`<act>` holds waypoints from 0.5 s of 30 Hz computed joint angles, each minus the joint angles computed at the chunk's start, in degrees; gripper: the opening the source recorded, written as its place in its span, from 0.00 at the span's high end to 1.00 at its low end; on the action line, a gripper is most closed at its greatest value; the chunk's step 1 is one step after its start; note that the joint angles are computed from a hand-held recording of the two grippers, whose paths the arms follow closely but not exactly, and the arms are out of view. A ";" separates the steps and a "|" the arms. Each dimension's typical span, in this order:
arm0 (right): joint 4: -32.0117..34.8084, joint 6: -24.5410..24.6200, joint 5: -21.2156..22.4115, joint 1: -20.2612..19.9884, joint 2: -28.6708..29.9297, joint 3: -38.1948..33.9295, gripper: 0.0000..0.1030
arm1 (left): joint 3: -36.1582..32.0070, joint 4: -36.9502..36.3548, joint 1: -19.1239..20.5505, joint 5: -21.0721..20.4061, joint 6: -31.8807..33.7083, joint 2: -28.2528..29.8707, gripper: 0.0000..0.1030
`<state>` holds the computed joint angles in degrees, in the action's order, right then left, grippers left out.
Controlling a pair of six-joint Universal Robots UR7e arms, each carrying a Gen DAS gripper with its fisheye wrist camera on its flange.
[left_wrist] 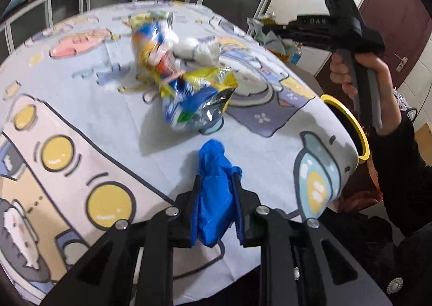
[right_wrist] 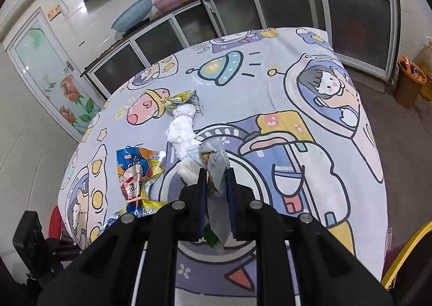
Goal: Collect trash
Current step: 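Carry the glove and clear wrapper over the yellow bin and open both grippers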
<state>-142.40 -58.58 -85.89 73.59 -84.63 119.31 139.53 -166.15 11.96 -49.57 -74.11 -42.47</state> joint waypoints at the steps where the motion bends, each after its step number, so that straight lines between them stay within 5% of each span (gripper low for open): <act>1: 0.32 -0.48 0.50 -0.26 -0.76 0.19 0.86 | -0.05 0.72 -0.69 0.49 -0.19 -0.51 0.81; 15: 15.33 -3.40 8.10 -7.81 -7.80 -2.98 0.86 | -5.87 8.46 -2.51 7.40 1.05 -3.10 0.81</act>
